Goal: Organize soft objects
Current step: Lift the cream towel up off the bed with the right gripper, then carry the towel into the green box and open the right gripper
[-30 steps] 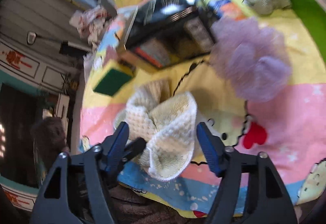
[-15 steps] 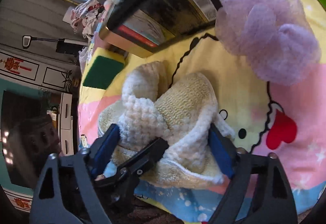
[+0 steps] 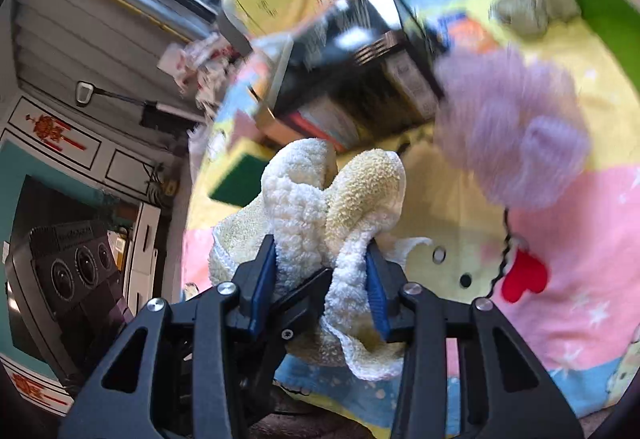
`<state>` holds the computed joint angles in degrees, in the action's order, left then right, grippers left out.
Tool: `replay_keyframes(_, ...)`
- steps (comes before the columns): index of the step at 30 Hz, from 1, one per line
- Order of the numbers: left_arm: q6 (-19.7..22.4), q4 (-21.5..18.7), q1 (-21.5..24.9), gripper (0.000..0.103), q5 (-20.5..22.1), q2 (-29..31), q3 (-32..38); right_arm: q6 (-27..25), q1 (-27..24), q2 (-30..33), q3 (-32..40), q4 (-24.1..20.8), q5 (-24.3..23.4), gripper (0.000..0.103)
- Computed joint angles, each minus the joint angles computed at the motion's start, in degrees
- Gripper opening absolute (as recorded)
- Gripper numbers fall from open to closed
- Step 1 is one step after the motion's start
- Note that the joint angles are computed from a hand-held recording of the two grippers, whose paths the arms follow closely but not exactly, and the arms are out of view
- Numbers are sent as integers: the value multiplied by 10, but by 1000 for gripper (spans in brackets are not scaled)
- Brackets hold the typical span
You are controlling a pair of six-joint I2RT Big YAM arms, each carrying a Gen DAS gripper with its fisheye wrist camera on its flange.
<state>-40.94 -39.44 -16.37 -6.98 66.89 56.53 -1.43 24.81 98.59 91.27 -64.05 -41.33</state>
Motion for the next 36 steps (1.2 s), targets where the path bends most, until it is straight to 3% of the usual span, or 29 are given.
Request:
replay_keyframes(6, 48, 6, -24, 33, -41, 17, 54, 23, -22, -36, 3, 52, -1, 41)
replay_keyframes(18, 133, 23, -51, 33, -51, 96, 177, 76, -74, -49, 43, 121, 12, 41)
replay_keyframes(24, 169, 28, -62, 33, -31, 163, 254, 99, -111, -35, 68, 145, 18, 40)
replay_keyframes(36, 207, -22, -78, 33, 25, 324, 429, 140, -174, 18, 116, 156, 58, 31)
